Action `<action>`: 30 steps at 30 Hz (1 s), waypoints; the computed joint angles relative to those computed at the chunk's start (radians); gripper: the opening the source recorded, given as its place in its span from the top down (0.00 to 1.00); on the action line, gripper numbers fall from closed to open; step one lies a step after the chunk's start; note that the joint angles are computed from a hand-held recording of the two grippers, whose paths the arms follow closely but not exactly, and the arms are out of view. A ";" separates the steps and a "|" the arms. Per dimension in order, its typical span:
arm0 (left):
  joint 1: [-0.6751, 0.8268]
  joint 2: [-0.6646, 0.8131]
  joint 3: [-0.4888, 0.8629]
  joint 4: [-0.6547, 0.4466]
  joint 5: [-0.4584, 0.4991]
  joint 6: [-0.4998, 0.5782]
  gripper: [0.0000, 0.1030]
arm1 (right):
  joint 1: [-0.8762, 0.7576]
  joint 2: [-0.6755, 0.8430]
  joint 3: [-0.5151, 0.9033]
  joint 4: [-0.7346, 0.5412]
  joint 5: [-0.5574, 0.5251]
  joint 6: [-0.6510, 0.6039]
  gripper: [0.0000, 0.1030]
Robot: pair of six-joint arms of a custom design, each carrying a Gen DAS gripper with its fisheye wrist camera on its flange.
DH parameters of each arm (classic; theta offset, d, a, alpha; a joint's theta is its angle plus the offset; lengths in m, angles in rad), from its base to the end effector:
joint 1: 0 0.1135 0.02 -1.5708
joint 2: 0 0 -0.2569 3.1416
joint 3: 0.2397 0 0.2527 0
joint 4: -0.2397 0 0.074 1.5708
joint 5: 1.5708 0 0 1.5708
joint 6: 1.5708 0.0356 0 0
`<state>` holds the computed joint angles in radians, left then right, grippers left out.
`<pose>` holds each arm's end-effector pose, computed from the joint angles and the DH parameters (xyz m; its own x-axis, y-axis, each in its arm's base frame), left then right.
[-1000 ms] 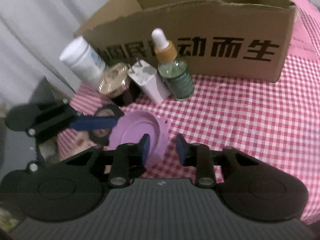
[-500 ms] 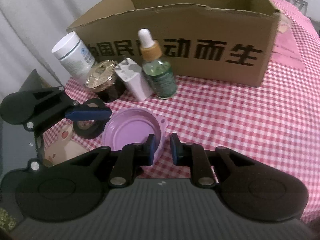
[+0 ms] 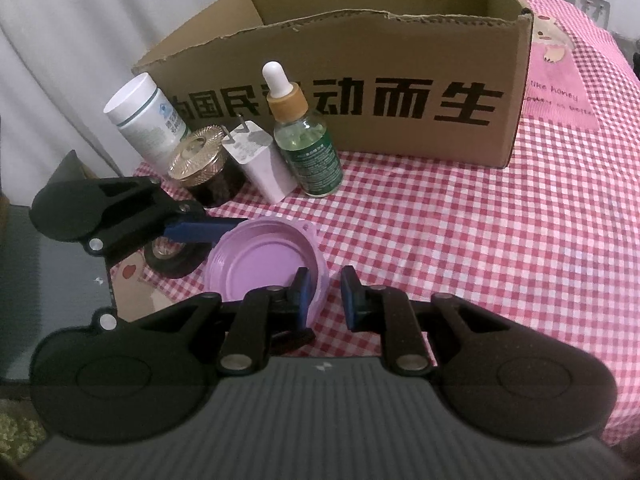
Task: Organize rigid objects
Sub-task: 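Grasp the rim of the purple lid with the right gripper, then carry the purple lid into the cardboard box and open the right gripper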
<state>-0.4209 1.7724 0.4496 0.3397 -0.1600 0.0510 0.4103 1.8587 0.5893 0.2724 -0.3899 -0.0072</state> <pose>0.2308 -0.0971 0.0511 -0.7421 0.3874 -0.5470 0.3611 0.9186 0.1607 0.2524 0.1246 0.0534 -0.7661 -0.3405 -0.5451 -0.5637 0.7635 0.3153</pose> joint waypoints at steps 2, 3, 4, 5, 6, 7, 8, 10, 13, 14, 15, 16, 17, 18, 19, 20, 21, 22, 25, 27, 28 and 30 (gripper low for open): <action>-0.005 -0.004 -0.001 -0.002 -0.010 -0.002 0.28 | 0.000 0.004 0.000 0.006 -0.002 0.006 0.84; -0.007 -0.010 -0.003 -0.002 -0.013 -0.004 0.28 | 0.000 0.005 0.001 0.008 -0.005 0.012 0.85; -0.006 -0.016 -0.005 -0.005 -0.013 -0.005 0.28 | -0.001 0.004 0.001 0.006 -0.010 0.014 0.85; -0.006 -0.021 -0.007 -0.006 -0.013 -0.007 0.28 | -0.001 0.002 0.000 0.005 -0.013 0.016 0.85; -0.007 -0.031 -0.012 -0.006 -0.014 -0.009 0.28 | 0.001 -0.002 -0.002 0.006 -0.014 0.019 0.85; -0.008 -0.034 -0.013 -0.004 -0.015 -0.010 0.28 | 0.001 -0.007 -0.006 0.007 -0.015 0.020 0.85; -0.011 -0.045 -0.019 -0.005 -0.018 -0.012 0.28 | 0.003 -0.017 -0.012 0.006 -0.016 0.023 0.85; -0.019 -0.068 -0.032 -0.006 -0.025 -0.018 0.28 | 0.005 -0.033 -0.020 0.006 -0.017 0.028 0.85; -0.032 -0.112 -0.055 -0.004 -0.036 -0.029 0.28 | 0.009 -0.078 -0.041 -0.002 -0.013 0.034 0.85; -0.036 -0.127 -0.064 -0.002 -0.040 -0.032 0.28 | 0.011 -0.094 -0.049 -0.003 -0.010 0.035 0.85; -0.041 -0.145 -0.073 -0.002 -0.045 -0.035 0.28 | 0.012 -0.115 -0.060 -0.004 -0.008 0.038 0.85; -0.046 -0.167 -0.083 -0.005 -0.050 -0.039 0.28 | 0.013 -0.136 -0.070 -0.007 -0.005 0.041 0.85; -0.052 -0.191 -0.095 -0.006 -0.056 -0.042 0.28 | 0.015 -0.159 -0.079 -0.013 -0.003 0.042 0.85; -0.060 -0.216 -0.107 -0.008 -0.063 -0.046 0.28 | 0.017 -0.183 -0.090 -0.017 0.001 0.047 0.85; -0.066 -0.244 -0.119 -0.010 -0.070 -0.048 0.28 | 0.018 -0.212 -0.100 -0.026 0.003 0.050 0.85; -0.076 -0.285 -0.135 -0.018 -0.080 -0.050 0.28 | 0.021 -0.243 -0.110 -0.035 0.007 0.053 0.85; -0.082 -0.324 -0.148 -0.029 -0.089 -0.050 0.28 | 0.025 -0.280 -0.121 -0.047 0.012 0.052 0.85; -0.091 -0.371 -0.162 -0.042 -0.100 -0.048 0.28 | 0.030 -0.317 -0.128 -0.062 0.018 0.052 0.85; -0.103 -0.491 -0.173 -0.094 -0.131 -0.038 0.28 | 0.044 -0.427 -0.136 -0.110 0.028 0.046 0.85; -0.101 -0.594 -0.172 -0.155 -0.148 -0.029 0.28 | 0.061 -0.504 -0.134 -0.143 0.041 0.040 0.85; -0.089 -0.642 -0.163 -0.190 -0.149 -0.022 0.28 | 0.066 -0.532 -0.126 -0.158 0.043 0.035 0.85; -0.065 -0.699 -0.135 -0.240 -0.149 -0.006 0.28 | 0.074 -0.573 -0.092 -0.193 0.043 0.016 0.85</action>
<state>-0.4862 1.0732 0.3147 0.1002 -0.3085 0.0448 0.4848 1.2861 0.4972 0.0797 -0.3465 0.0088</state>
